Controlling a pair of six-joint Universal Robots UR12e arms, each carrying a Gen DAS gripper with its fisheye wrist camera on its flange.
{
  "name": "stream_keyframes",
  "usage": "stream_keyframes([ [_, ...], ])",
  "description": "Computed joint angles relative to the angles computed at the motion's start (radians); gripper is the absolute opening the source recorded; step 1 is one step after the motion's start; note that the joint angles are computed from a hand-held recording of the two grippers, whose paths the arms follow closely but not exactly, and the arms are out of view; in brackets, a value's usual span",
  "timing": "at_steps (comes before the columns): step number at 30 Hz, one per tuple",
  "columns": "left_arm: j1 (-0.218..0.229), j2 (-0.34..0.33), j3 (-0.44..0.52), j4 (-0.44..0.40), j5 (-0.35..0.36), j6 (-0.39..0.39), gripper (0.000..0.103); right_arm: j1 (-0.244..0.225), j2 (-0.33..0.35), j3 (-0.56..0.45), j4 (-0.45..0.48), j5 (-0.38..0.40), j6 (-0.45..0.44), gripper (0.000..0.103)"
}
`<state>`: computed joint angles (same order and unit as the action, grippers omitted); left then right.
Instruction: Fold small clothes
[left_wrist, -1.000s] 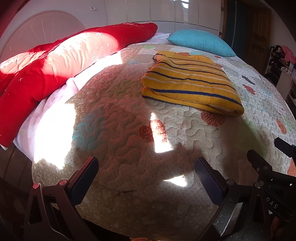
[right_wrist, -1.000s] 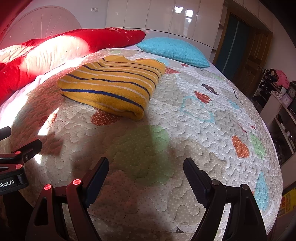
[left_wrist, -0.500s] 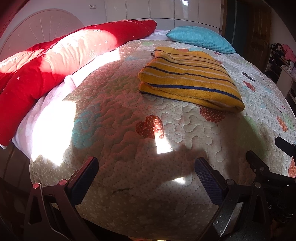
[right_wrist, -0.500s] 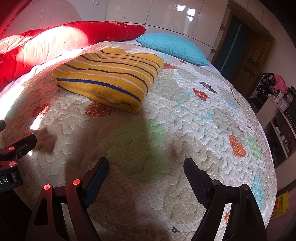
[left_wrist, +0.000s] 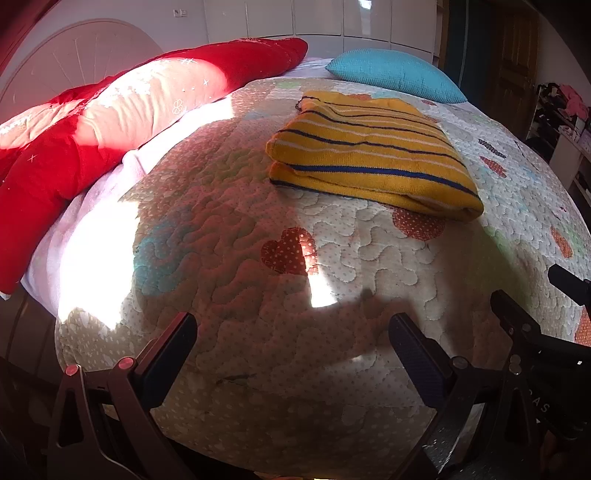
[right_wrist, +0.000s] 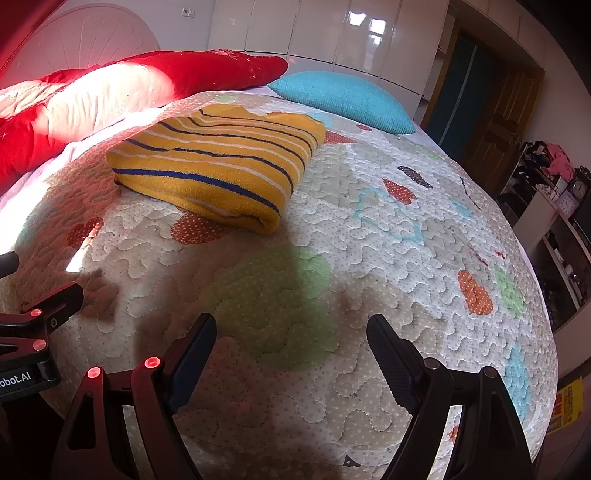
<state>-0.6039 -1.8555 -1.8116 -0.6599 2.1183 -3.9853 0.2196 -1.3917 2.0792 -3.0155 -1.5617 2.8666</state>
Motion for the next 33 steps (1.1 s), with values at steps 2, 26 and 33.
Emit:
stream_keyframes([
  [2,0.000,0.000,0.000,0.003,-0.003,0.003,0.103,0.001,0.000,0.000,0.001,0.001,-0.003,0.087],
  [26,0.007,-0.001,-0.009,0.031,-0.056,0.011,0.103,0.008,0.001,0.015,-0.064,-0.017,-0.012,0.088],
  [33,0.009,0.001,-0.015,0.040,-0.066,0.010,0.103,0.006,0.002,0.015,-0.070,-0.013,-0.004,0.088],
])
